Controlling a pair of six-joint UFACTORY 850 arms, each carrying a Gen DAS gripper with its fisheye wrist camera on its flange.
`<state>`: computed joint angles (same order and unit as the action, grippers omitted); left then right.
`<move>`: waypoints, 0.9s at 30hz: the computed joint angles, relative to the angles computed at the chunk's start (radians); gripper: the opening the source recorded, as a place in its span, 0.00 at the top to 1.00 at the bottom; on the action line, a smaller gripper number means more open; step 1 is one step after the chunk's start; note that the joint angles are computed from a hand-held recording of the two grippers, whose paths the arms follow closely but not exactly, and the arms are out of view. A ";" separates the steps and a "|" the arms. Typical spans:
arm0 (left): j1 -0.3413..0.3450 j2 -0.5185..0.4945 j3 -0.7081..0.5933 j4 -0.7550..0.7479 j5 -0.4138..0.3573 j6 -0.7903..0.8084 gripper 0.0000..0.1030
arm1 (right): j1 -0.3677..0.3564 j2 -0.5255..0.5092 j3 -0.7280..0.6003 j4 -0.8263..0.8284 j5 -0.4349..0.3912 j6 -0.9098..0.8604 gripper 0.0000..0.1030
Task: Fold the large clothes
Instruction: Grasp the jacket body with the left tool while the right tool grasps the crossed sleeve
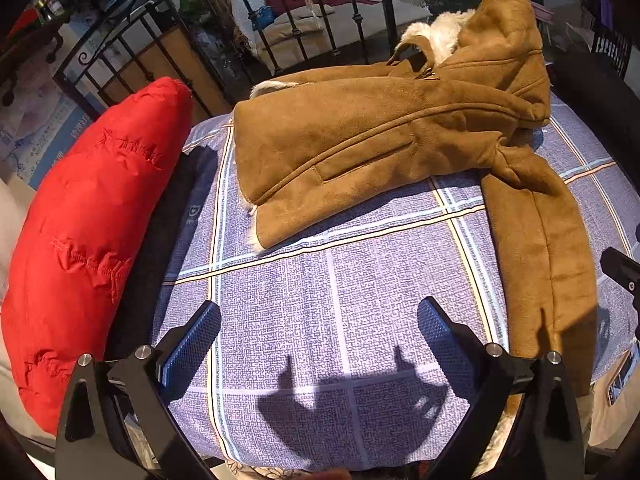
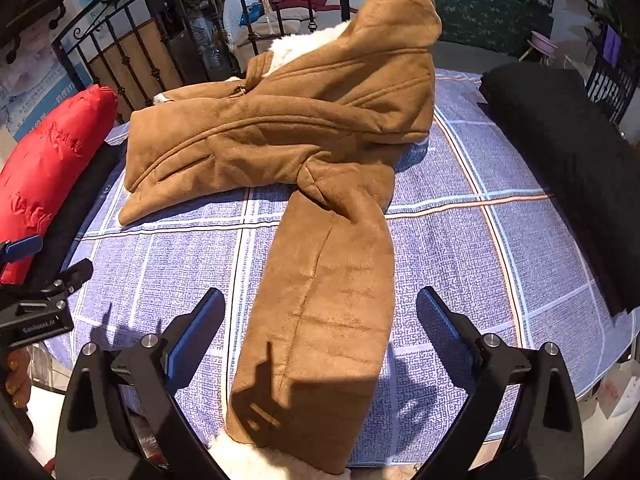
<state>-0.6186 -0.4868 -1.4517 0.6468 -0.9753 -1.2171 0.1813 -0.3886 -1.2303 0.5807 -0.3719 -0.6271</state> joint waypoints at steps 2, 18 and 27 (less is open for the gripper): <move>0.031 0.015 0.031 0.007 0.039 -0.031 0.06 | -0.015 -0.023 -0.003 0.049 0.000 -0.026 0.08; 0.269 -0.128 -0.045 0.069 0.113 0.000 0.06 | -0.067 -0.220 -0.085 0.191 -0.135 -0.038 0.08; 0.299 -0.236 -0.142 -0.091 0.199 0.200 0.30 | -0.048 -0.205 -0.055 0.276 -0.093 -0.144 0.39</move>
